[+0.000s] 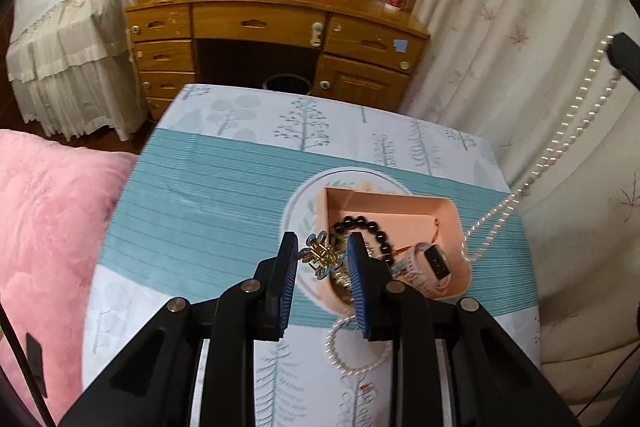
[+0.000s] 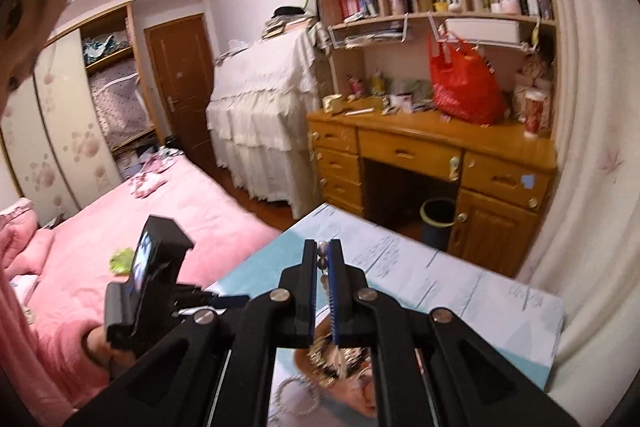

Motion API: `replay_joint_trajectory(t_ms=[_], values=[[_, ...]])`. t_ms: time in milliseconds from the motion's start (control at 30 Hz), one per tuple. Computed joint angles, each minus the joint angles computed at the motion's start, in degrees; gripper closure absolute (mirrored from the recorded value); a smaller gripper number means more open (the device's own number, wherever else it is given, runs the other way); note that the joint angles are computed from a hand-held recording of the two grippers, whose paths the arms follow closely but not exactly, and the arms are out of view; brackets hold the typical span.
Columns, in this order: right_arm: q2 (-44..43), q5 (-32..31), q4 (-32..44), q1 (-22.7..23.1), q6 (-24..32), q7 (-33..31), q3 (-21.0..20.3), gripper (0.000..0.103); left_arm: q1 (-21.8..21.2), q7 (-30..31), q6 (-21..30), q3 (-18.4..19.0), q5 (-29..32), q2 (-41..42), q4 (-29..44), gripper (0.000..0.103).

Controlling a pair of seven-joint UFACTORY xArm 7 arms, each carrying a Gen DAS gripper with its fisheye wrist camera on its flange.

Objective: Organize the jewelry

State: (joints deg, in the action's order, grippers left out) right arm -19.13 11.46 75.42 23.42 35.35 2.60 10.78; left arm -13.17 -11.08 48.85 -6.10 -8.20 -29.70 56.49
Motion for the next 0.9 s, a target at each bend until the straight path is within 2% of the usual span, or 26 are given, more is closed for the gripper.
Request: replay_joint_trajectory(t_ms=[133,233,367,433,467,500,600,800,900], values=[[0.20,-0.77,-2.80,-0.79,-0.79,1.55,0.23,0.098,-1.99,1.76,-4.46,0.26,-2.66,2.05,-1.03,0.080],[-0.05,1.22,-6.49,-0.09,-0.88,1.82,-0.52,0.098,-3.37,2.66,-7.24,0.35,-4.75,3.78,-1.71,0.080],[0.17,0.12,-11.58,-0.99,-1.98,5.42,0.60,0.098,-5.63,4.57,-10.55,1.33,-8.97,5.60,-3.15,0.079],[0.65,-1.89,-13.48,-1.99,-2.13,8.70,1.48,0.098,-6.50,5.47,-10.25,1.89,-11.22,7.20,-2.94,0.060],[1.10,-3.08,-14.09,-2.52,-1.39,10.64,1.92,0.097,-6.01,4.44,-9.96,1.35,-10.89,7.76,-2.80,0.036],[1.62,-4.54,-14.31,-3.08,-0.01,12.86,2.45,0.095,-5.56,3.53,-10.23,0.85,-10.47,7.81,-3.07,0.031],[2.62,-7.66,-14.31,-3.40,3.68,16.32,2.78,0.086,-5.30,3.02,-10.39,0.75,-10.33,7.53,-3.68,0.031],[0.31,-8.43,-16.07,-2.22,2.00,16.75,2.39,0.058,-4.04,2.37,-9.66,0.59,-8.01,6.27,-4.57,0.030],[-0.20,-9.03,-16.37,-2.00,2.13,17.69,2.64,0.056,-3.58,1.82,-9.81,0.74,-7.47,5.55,-5.50,0.030]])
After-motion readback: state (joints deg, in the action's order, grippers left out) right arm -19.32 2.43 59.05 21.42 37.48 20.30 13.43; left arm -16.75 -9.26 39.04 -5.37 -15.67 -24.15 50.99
